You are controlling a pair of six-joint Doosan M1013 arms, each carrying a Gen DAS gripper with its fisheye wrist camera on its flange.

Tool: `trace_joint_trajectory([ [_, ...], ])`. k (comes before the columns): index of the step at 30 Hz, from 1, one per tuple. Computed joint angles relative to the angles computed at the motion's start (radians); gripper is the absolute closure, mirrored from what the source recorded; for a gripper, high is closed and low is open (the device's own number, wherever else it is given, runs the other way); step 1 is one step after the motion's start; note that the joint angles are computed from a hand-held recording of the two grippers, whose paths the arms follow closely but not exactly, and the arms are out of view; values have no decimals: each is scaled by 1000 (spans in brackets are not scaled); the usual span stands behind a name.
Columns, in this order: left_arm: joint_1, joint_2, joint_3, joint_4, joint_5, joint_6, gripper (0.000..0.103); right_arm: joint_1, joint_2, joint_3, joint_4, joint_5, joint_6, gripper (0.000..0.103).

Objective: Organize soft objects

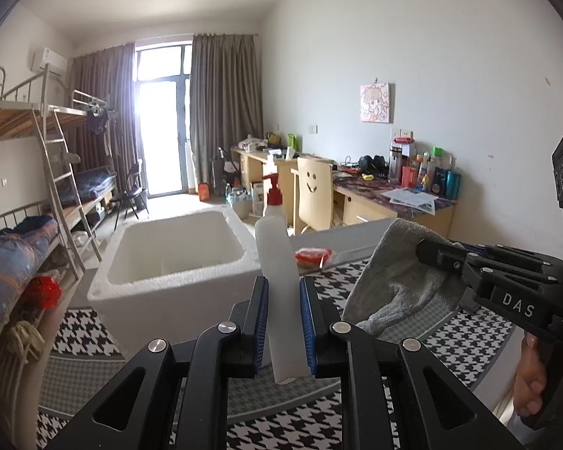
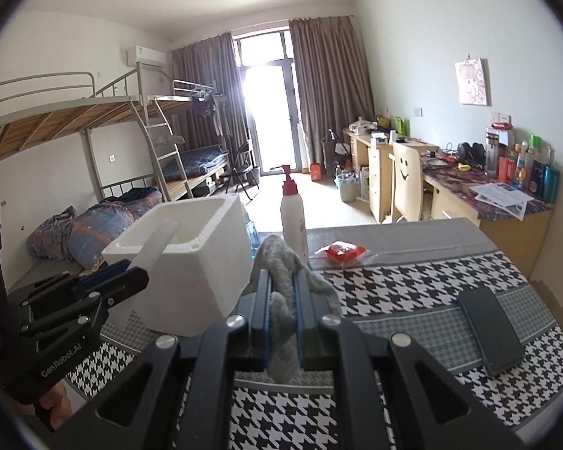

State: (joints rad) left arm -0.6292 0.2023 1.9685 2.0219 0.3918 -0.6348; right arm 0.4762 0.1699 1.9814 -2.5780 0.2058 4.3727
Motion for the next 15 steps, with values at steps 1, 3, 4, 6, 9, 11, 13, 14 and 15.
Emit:
trace_joint_trajectory([
  [1,1,0,-2,4,3,-7,85,0,1,-2,-8,0,6,90],
  [3,3,0,-6,17,8,-21,85,-1,2,-9,-14,-1,4,90],
  [4,3,1,-8,18,13,-20,85,-1,3,-12,-33,-3,19,90],
  [6,5,3,-16,8,21,-9,85,-2,5,-19,-45,-7,22,90],
  [9,10,6,-28,2,21,2,85,-3,8,-27,-62,-14,30,90],
  [11,14,9,-36,-23,24,27,85,-4,10,-34,-86,-19,49,90],
  [13,15,12,-42,-30,33,44,85,-5,12,-40,-92,-21,54,90],
  [14,16,13,-44,-30,36,42,85,-5,13,-43,-88,-22,50,90],
  [15,18,14,-46,-30,36,41,85,-5,15,-46,-100,-22,65,90],
])
